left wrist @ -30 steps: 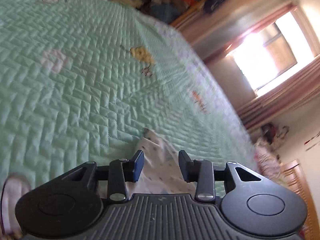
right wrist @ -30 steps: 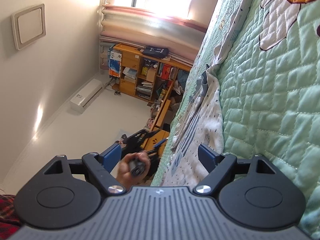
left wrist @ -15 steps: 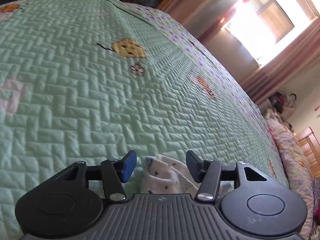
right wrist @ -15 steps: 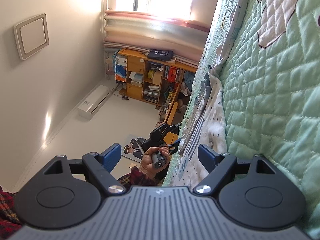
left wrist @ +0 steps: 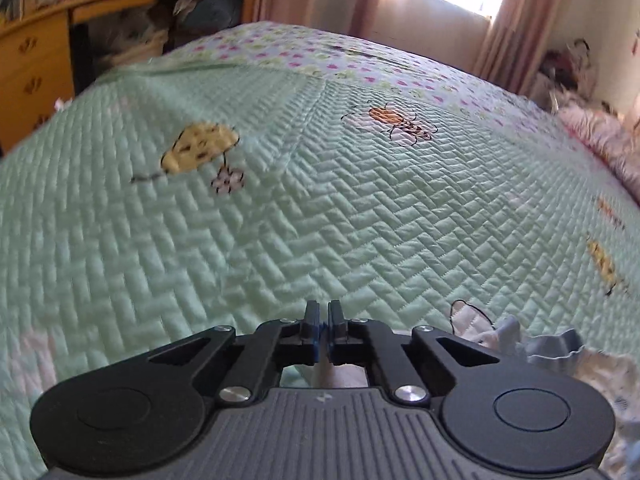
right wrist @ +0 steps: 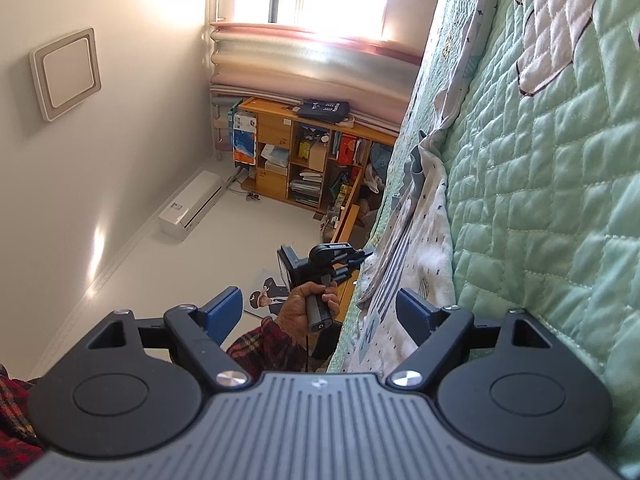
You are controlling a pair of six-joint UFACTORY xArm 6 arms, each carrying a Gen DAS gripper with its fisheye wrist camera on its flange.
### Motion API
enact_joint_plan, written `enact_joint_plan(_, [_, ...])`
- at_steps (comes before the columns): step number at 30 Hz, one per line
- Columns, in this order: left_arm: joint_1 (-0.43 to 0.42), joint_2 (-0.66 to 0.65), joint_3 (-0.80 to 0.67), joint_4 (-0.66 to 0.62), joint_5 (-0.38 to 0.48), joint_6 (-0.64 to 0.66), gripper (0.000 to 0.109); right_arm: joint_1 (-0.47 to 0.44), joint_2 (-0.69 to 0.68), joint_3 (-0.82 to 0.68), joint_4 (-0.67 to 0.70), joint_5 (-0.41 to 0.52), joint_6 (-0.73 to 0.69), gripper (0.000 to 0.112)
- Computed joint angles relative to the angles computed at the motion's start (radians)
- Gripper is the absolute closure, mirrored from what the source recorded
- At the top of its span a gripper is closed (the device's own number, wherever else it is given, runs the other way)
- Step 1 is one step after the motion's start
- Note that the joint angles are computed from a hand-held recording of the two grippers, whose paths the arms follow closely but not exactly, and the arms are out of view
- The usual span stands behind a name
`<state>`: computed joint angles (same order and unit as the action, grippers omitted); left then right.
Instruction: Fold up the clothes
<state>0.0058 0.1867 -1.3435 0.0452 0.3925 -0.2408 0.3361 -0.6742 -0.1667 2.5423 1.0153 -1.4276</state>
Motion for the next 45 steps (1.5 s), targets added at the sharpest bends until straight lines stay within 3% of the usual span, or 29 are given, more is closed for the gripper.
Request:
enact_joint_plan(2, [0.006, -0.003, 0.0, 0.062, -0.013, -0.04, 0.107, 0.0, 0.001, 0.0, 0.0, 0.0, 0.0, 0.028])
enact_joint_plan(4, [0.017, -0.031, 0.028, 0.036, -0.04, -0.032, 0.106, 0.001, 0.001, -0.001, -0.001, -0.002, 0.0, 0.028])
enact_joint_plan(7, [0.003, -0.096, 0.106, -0.249, -0.076, 0.165, 0.1, 0.003, 0.002, -0.001, 0.003, -0.001, -0.003, 0.028])
enact_joint_plan(9, [-0.019, -0.152, 0.15, -0.458, -0.016, 0.285, 0.089, 0.006, 0.002, -0.001, 0.006, -0.002, -0.006, 0.028])
enact_joint_plan(11, [-0.026, -0.208, 0.196, -0.668, 0.065, 0.416, 0.089, 0.006, 0.003, -0.001, 0.007, -0.001, -0.007, 0.028])
enact_joint_plan(13, [-0.04, -0.262, 0.284, -0.752, 0.036, 0.479, 0.086, 0.007, 0.005, -0.002, 0.009, 0.0, -0.006, 0.028])
enact_joint_plan(15, [-0.048, -0.277, 0.356, -0.67, -0.015, 0.404, 0.086, 0.007, 0.006, -0.003, 0.009, 0.0, -0.006, 0.028])
enact_joint_plan(16, [-0.047, -0.277, 0.38, -0.579, -0.04, 0.339, 0.101, 0.007, 0.006, -0.004, 0.007, 0.0, -0.005, 0.028])
enact_joint_plan(18, [-0.056, -0.288, 0.418, -0.477, -0.104, 0.29, 0.102, 0.006, 0.004, -0.003, 0.005, 0.0, -0.006, 0.028])
enact_joint_plan(21, [-0.069, -0.333, 0.452, -0.295, -0.169, 0.121, 0.091, 0.006, 0.001, -0.002, 0.003, -0.001, -0.007, 0.028])
enact_joint_plan(23, [-0.088, -0.372, 0.481, -0.322, -0.222, 0.121, 0.086, 0.006, 0.001, -0.003, 0.001, -0.002, -0.009, 0.028])
enact_joint_plan(24, [-0.095, -0.389, 0.494, -0.304, -0.236, 0.101, 0.078, 0.006, 0.002, -0.004, 0.001, -0.003, -0.011, 0.028])
enact_joint_plan(25, [-0.096, -0.399, 0.502, -0.245, -0.236, 0.051, 0.068, 0.007, 0.002, -0.005, 0.001, -0.004, -0.013, 0.028])
enact_joint_plan(26, [-0.086, -0.397, 0.499, -0.144, -0.206, -0.028, 0.066, 0.008, 0.002, -0.006, 0.0, -0.006, -0.015, 0.028])
enact_joint_plan(28, [-0.066, -0.365, 0.469, 0.049, -0.09, -0.194, 0.074, 0.01, 0.001, -0.008, -0.002, -0.01, -0.019, 0.028])
enact_joint_plan(30, [-0.061, -0.361, 0.484, 0.142, -0.105, -0.279, 0.074, 0.011, 0.0, -0.01, -0.004, -0.014, -0.023, 0.028])
enact_joint_plan(33, [-0.087, -0.374, 0.46, 0.296, -0.044, -0.406, 0.069, 0.017, -0.003, -0.013, -0.002, -0.023, -0.034, 0.028])
enact_joint_plan(36, [-0.131, -0.431, 0.495, 0.324, -0.078, -0.427, 0.064, 0.021, -0.003, -0.015, 0.004, -0.026, -0.041, 0.028])
enact_joint_plan(38, [-0.171, -0.462, 0.525, 0.337, -0.113, -0.4, 0.053, 0.023, -0.002, -0.015, 0.01, -0.025, -0.045, 0.028])
enact_joint_plan(40, [-0.206, -0.468, 0.54, 0.424, -0.122, -0.431, 0.03, 0.027, -0.002, -0.017, 0.014, -0.03, -0.053, 0.028])
enact_joint_plan(43, [-0.241, -0.417, 0.518, 0.451, -0.021, -0.463, 0.022, 0.033, -0.004, -0.016, 0.02, -0.034, -0.071, 0.028])
enact_joint_plan(45, [-0.239, -0.425, 0.539, 0.547, -0.05, -0.545, 0.021, 0.036, -0.006, -0.016, 0.023, -0.037, -0.078, 0.028])
